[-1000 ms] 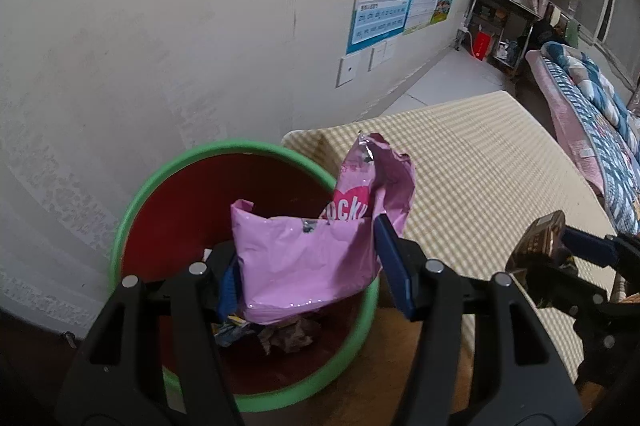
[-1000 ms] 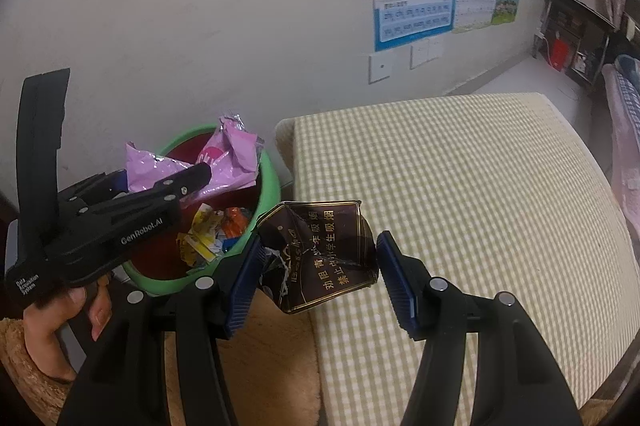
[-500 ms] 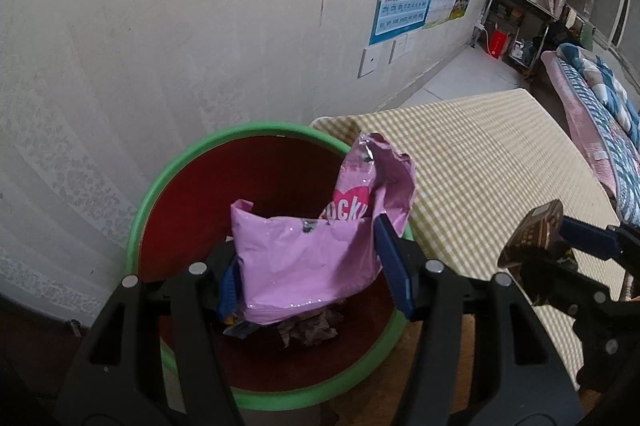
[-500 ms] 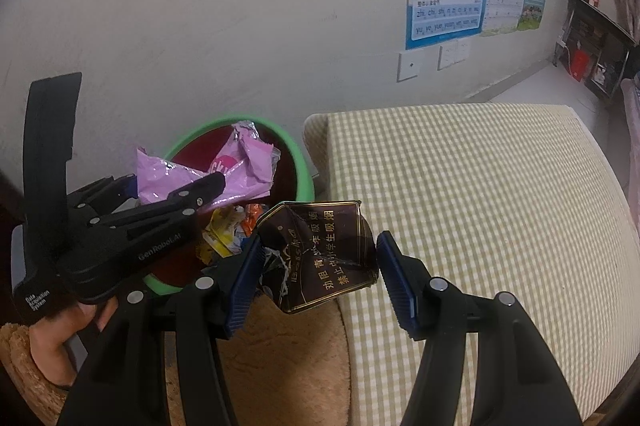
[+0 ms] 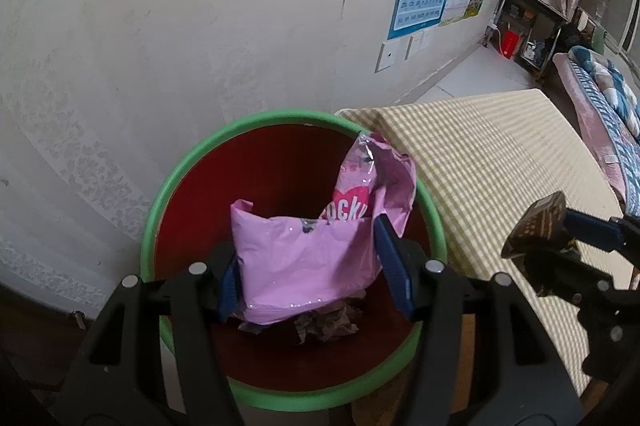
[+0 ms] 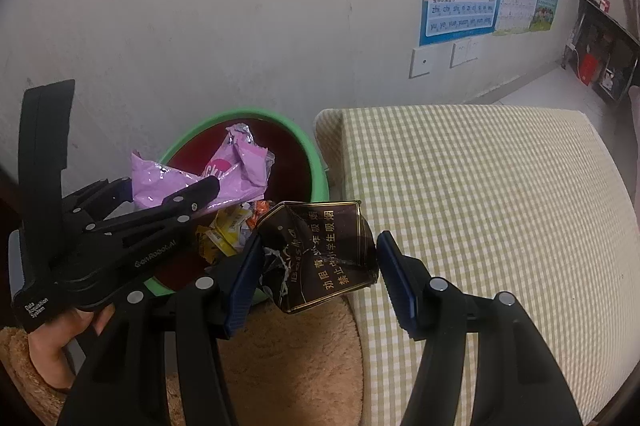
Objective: Collect trash
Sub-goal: 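Open both tools to drop the pink bag and brown wrapper into the bin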
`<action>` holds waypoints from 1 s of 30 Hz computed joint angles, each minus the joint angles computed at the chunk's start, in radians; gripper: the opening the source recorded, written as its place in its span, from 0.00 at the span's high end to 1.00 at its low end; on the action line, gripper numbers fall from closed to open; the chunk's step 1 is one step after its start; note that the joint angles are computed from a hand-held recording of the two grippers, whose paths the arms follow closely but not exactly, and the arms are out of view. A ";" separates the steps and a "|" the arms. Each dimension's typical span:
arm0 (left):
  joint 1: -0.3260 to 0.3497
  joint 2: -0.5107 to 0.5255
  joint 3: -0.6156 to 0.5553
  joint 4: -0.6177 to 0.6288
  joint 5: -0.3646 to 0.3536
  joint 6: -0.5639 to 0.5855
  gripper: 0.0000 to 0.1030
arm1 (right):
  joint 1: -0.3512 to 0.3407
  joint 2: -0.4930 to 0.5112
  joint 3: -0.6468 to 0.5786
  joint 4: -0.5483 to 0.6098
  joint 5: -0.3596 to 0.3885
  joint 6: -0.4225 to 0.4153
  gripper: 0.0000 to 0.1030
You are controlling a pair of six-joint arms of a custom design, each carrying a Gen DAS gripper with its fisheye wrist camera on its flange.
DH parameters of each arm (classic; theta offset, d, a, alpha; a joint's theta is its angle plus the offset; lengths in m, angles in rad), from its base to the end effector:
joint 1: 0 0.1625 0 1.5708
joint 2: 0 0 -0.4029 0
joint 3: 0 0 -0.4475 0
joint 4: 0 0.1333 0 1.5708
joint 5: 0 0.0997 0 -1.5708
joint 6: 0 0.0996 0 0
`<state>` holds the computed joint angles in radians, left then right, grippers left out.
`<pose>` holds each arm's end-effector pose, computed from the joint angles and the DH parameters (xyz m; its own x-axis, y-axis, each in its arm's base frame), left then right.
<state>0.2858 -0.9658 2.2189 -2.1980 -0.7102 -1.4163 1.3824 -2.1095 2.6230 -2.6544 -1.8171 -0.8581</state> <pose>-0.3361 -0.3164 -0.0423 -0.7310 -0.1102 -0.6734 0.3591 0.7770 -0.5170 0.0473 -0.3339 0.2610 -0.7261 -0.4224 0.5426 -0.5990 0.7760 -0.1976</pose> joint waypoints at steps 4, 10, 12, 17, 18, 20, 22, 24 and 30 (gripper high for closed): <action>0.010 -0.009 0.008 0.019 -0.004 -0.016 0.46 | 0.019 0.024 -0.007 -0.007 -0.008 0.000 0.46; 0.024 -0.029 0.027 0.046 -0.014 -0.049 0.46 | 0.050 0.074 -0.009 -0.030 -0.030 0.007 0.46; 0.029 -0.034 0.030 0.057 -0.019 -0.059 0.46 | 0.066 0.098 -0.013 -0.049 -0.039 0.006 0.46; 0.034 -0.037 0.029 0.083 -0.025 -0.079 0.46 | 0.098 0.157 -0.040 -0.084 -0.038 0.011 0.46; 0.036 -0.037 0.028 0.092 -0.027 -0.085 0.46 | 0.104 0.168 -0.045 -0.090 -0.037 0.012 0.46; 0.040 -0.039 0.026 0.106 -0.031 -0.093 0.43 | 0.106 0.170 -0.048 -0.076 -0.023 0.009 0.44; 0.046 -0.035 0.018 0.136 -0.037 -0.110 0.29 | 0.099 0.165 -0.050 -0.059 0.010 -0.009 0.42; 0.044 -0.037 0.017 0.154 -0.034 -0.129 0.20 | 0.088 0.146 -0.041 -0.063 0.048 -0.029 0.33; 0.017 -0.038 -0.007 0.220 -0.011 -0.194 0.12 | 0.008 0.041 -0.042 -0.008 0.127 -0.040 0.31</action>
